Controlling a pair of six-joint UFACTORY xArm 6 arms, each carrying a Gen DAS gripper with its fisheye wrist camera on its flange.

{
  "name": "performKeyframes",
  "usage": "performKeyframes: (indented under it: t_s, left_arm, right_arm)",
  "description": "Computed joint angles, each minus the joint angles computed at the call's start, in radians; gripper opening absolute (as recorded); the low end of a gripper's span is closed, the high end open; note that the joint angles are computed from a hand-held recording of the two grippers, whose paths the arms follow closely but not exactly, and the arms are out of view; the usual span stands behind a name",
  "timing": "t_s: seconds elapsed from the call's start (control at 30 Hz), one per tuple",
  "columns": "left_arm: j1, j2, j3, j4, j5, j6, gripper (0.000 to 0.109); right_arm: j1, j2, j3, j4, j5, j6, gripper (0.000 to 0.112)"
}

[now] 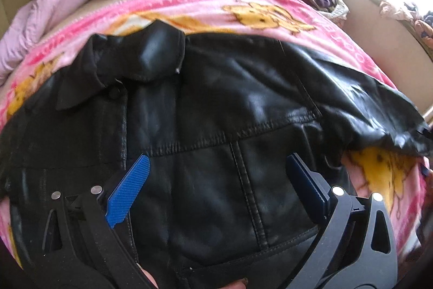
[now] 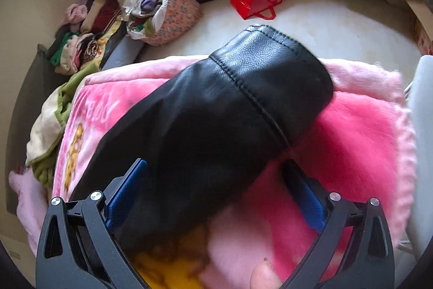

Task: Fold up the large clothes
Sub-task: 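Lift the sleeve with the right tool and carry it across the jacket body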

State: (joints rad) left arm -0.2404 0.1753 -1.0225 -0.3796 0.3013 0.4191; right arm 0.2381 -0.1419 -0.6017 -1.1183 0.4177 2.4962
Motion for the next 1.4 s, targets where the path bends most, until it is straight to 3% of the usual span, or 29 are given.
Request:
performKeyframes:
  t_s: [0.13,0.17,0.23,0.27,0.33,0.37,0.53,0.73,0.9,1.4]
  left_arm:
    - [0.025,0.002,-0.019,-0.033,0.010,0.035,0.094]
    - [0.033,0.000,-0.024,-0.039,0.017,0.041,0.094]
    - [0.048,-0.003,-0.037,-0.048,0.041,0.049,0.094]
    - [0.058,-0.007,-0.045,-0.053,0.056,0.049,0.094]
    - [0.073,-0.013,-0.055,-0.073,0.078,0.054,0.094]
    - [0.082,-0.019,-0.062,-0.094,0.093,0.067,0.094]
    - [0.109,-0.038,-0.078,-0.154,0.124,0.114,0.094]
    - [0.148,-0.049,-0.110,-0.256,0.201,0.172,0.094]
    - [0.193,-0.063,-0.132,-0.318,0.244,0.205,0.094]
    - [0.401,-0.065,-0.243,-0.521,0.452,0.242,0.094]
  right_arm:
    - [-0.026,0.017,-0.015,-0.195,-0.007,0.190,0.097]
    - [-0.029,0.016,-0.018,-0.232,-0.009,0.217,0.083]
    - [-0.030,0.006,-0.026,-0.256,0.003,0.210,0.066]
    - [-0.031,-0.006,-0.024,-0.291,0.006,0.236,0.047]
    - [-0.036,-0.037,-0.012,-0.407,-0.004,0.341,0.030]
    - [-0.039,-0.052,-0.010,-0.447,-0.008,0.371,0.023]
    - [0.033,-0.167,-0.022,-0.522,0.073,0.321,0.011]
    - [0.142,-0.164,-0.187,-0.472,0.123,0.070,0.009]
    - [0.230,-0.054,-0.407,-0.423,0.143,-0.126,0.008]
    - [0.425,0.494,-1.174,-0.239,-0.003,-0.645,0.007]
